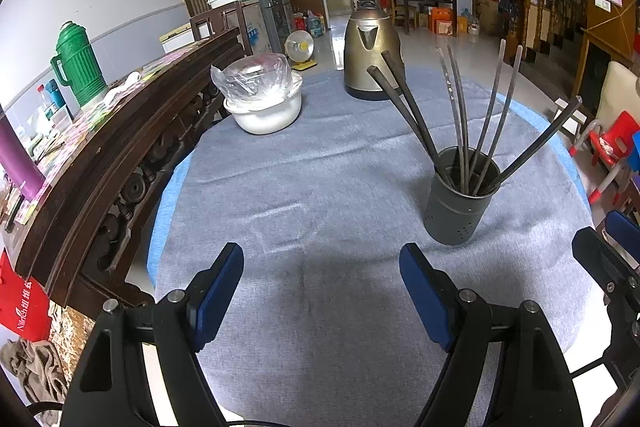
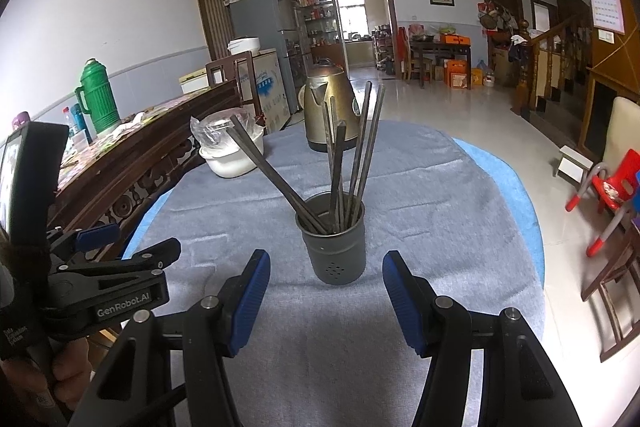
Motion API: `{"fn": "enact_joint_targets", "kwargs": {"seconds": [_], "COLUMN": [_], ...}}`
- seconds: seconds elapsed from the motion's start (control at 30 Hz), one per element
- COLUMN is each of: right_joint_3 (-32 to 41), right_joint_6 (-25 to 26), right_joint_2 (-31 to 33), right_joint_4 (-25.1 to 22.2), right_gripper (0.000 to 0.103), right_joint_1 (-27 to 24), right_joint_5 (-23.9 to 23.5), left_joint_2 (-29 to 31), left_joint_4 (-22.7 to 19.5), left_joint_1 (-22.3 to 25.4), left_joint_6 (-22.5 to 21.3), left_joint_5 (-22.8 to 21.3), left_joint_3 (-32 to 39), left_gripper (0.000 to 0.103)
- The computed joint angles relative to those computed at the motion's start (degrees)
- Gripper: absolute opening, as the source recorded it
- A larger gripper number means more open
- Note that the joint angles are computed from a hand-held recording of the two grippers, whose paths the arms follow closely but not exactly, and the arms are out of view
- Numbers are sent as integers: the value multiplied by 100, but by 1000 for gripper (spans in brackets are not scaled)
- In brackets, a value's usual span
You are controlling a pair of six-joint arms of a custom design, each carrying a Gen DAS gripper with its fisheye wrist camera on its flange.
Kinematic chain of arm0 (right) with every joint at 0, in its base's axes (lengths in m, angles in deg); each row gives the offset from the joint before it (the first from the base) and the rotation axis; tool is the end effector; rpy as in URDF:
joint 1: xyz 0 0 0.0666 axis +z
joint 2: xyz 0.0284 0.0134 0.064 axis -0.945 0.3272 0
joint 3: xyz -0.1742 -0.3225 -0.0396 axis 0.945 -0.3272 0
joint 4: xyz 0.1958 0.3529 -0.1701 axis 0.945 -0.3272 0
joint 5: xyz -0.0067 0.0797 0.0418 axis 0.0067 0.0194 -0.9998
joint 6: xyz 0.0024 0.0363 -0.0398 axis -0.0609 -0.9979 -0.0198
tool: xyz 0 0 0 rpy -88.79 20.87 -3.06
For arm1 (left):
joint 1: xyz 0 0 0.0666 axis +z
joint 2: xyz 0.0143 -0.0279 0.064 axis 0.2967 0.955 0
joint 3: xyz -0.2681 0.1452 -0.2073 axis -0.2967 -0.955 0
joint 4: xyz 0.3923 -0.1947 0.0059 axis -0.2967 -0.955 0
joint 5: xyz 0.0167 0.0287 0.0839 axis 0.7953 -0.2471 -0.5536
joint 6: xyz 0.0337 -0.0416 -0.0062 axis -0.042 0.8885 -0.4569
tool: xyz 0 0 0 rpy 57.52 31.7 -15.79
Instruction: Organize utensils
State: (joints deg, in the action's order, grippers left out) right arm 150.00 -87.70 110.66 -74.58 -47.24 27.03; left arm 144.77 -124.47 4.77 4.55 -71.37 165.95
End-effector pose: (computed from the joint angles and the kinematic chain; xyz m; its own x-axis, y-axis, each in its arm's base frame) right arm 0.5689 0.2411 0.5424 -0.5641 0.0993 -0.8197 -0.0639 0.9845 0.1633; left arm 0.6087 -0.1261 0.5549 -0.7140 0.1189 -0.6900 0.0123 0.9875 0.1574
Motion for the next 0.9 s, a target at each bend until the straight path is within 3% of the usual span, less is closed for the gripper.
{"fn": "enact_joint_targets", "kwargs": {"seconds": [0.9], "right_joint_3": [186], "right_joint_6": [99], "right_joint_2": [76], "right_joint_4": [45], "right_gripper": [63], "right_joint_1": [46], "right_joint_5": [55], "left_joint_2": [-127], "left_joint_4": [113], "left_joint_1": [70], "left_joint_6": [-25], "left_joint_5": [32], "left_joint_3": [-55], "left_gripper": [81]}}
